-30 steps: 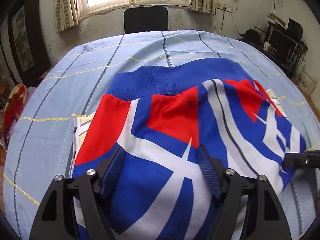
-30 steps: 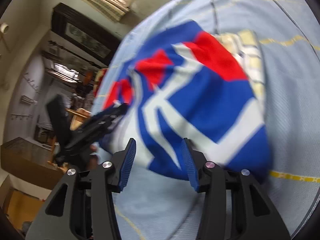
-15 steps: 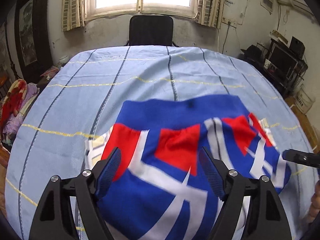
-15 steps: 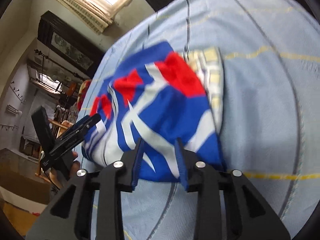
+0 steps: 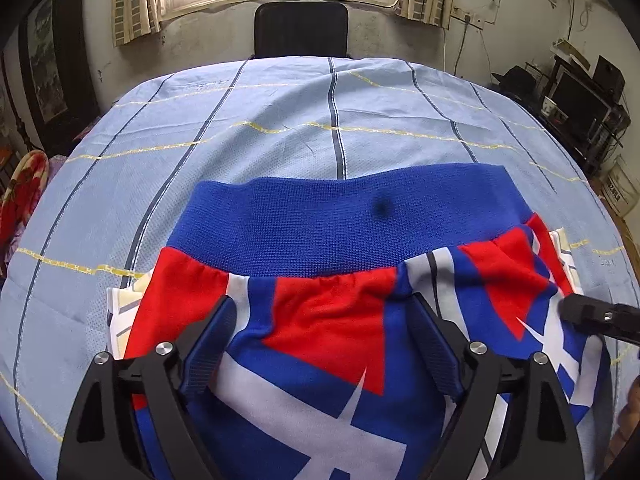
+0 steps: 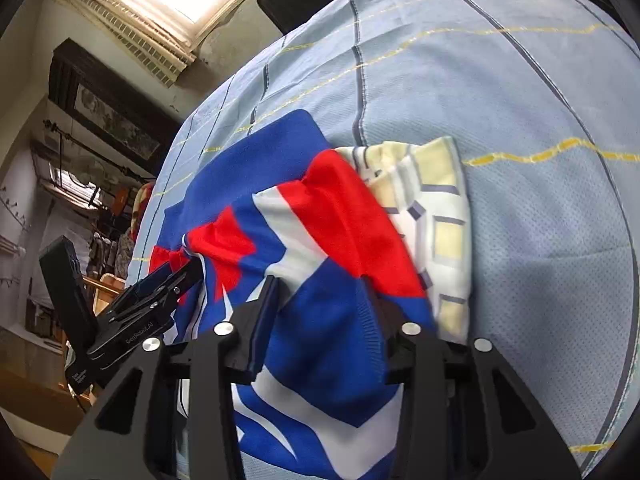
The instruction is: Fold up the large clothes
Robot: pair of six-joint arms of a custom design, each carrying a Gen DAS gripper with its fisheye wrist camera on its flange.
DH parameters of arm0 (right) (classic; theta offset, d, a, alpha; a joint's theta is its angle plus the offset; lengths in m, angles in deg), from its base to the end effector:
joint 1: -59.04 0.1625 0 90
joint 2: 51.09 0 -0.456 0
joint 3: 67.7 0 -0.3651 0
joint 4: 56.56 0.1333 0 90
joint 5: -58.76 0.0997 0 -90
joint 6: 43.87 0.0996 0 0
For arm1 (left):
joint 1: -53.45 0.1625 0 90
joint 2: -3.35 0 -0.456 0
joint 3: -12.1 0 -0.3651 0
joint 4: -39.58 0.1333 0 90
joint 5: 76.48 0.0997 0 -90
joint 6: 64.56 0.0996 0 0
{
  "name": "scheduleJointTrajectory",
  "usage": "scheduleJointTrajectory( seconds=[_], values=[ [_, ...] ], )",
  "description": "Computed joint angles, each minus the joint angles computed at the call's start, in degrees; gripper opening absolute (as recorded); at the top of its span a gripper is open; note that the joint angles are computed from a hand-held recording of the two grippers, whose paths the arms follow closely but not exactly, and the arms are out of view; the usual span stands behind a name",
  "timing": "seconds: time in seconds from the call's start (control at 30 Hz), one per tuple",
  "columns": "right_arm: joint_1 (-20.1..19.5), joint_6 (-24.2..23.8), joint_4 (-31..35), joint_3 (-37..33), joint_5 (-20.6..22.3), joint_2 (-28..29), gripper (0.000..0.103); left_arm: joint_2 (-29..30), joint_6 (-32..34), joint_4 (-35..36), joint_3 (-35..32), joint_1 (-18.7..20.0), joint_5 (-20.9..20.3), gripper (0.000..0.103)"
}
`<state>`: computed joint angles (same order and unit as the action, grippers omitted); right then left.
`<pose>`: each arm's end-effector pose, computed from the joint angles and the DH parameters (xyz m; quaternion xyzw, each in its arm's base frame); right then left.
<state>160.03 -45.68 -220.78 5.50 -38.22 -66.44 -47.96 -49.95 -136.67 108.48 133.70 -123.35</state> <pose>0.2634 -0.7205 -0.0927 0.1015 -0.9828 0.1465 0.0487 0.0857 -0.6903 0.2709 0.0573 0.8783 -0.3122 0.3576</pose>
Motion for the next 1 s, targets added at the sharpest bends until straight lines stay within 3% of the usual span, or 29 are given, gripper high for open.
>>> scheduleJointTrajectory(
  seconds=[0.1, 0.3, 0.47, 0.57, 0.83, 1.0],
  values=[
    [0.25, 1.82, -0.45, 2.31, 0.07, -1.72, 0.046, -1.72, -3.16, 2.49, 0.92, -0.42, 0.27, 0.083],
    [1.07, 4.94, -3.78, 10.81, 3.19, -6.74, 0.058, -6.57, -3.59, -0.27, 6.56, -1.6, -4.19, 0.082],
    [1.22, 14.09, -11.43, 18.88, 3.81, -9.1, 0.064, -6.04, -5.3, 0.17, 8.01, -1.08, -4.15, 0.082],
    [0.95, 20.64, -14.34, 22.4, 3.54, -9.11, 0.064, -3.74, -0.5, -6.13, 9.07, -0.89, -0.94, 0.085],
    [2.77, 27.07, -19.15, 21.09, -4.43, -5.03, 0.064, -3.13, 1.98, -9.2, 9.53, -0.47, -1.19, 0.09],
    [2.96, 29.7, -27.16, 20.92, -7.07, -2.72, 0.064, -2.91, 2.07, -9.09, 9.28, -0.53, -0.83, 0.092]
  ],
)
